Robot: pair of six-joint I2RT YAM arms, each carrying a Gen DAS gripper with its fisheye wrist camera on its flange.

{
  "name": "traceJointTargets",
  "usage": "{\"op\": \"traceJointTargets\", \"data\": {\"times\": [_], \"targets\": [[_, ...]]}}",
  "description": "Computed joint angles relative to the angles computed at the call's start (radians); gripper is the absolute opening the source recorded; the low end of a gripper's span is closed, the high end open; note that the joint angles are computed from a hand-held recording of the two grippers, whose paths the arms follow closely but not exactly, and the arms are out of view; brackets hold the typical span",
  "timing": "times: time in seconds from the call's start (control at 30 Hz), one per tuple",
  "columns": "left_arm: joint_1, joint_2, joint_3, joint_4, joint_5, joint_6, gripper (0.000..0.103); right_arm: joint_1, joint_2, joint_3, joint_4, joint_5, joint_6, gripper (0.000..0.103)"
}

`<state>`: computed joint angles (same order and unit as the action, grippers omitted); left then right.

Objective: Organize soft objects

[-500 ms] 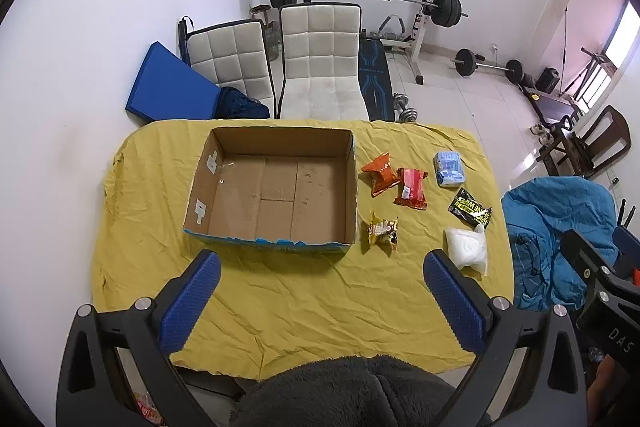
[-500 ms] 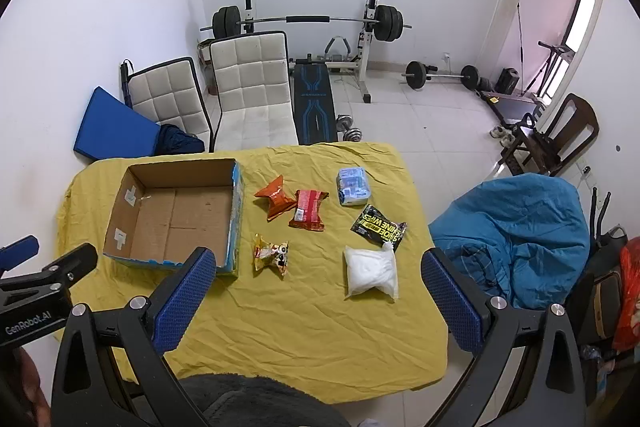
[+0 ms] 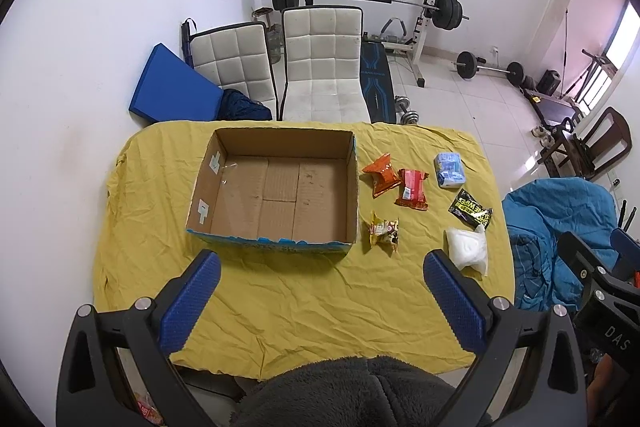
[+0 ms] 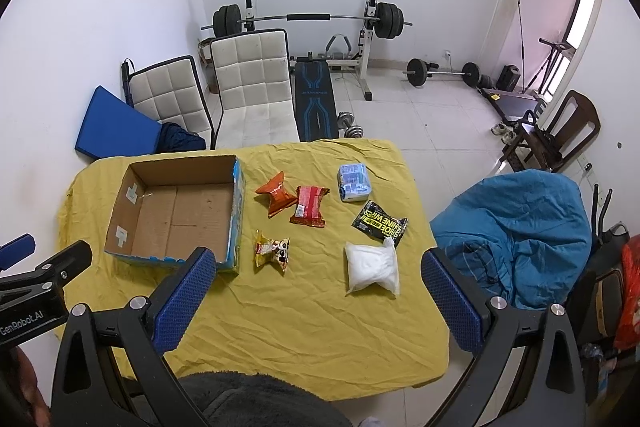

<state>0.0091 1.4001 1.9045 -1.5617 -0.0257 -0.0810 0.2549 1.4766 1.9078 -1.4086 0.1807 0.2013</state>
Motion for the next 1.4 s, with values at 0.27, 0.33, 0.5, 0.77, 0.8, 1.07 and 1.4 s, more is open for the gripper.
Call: {"op": "traceJointTargets", "data": {"times": [0.27,0.33,0.5,0.77,0.8,1.07,1.4], "targets": [[0.003,0.002,0.003,-0.001,0.002,0.003,0.103,0.0,-0.004,-0.014,0.008,0.001,0.001,0.103],[0.003,0.001,0.002,0.0,0.001,0.002,0.103,0.002,-0.007,-0.019,0.012,0.003,0.003,0.103],[0.003,-0.001,0.004,-0.002,0.003,0.004,0.103,0.005,-0.013,-0.031,0.014,0.001,0.009,0.103],[0.001,-0.009,0.0,-0.004,0.001,-0.001,0.103,0.008,-0.03,-0.065,0.028,0.001,0.006,0.103],[0.003,-0.01,-0.004,-0.001,0.003,0.003,0.103,0.007,-0.03,-0.064,0.027,0.0,0.004,0.103],[0.007,-0.018,-0.013,0.003,0.008,0.005,0.103,0.01,-0.033,-0.072,0.036,0.008,0.004,0.103],[0.006,-0.018,-0.015,0.004,0.006,0.007,0.103,0.013,-0.034,-0.071,0.037,0.01,0.002,0.103]]}}
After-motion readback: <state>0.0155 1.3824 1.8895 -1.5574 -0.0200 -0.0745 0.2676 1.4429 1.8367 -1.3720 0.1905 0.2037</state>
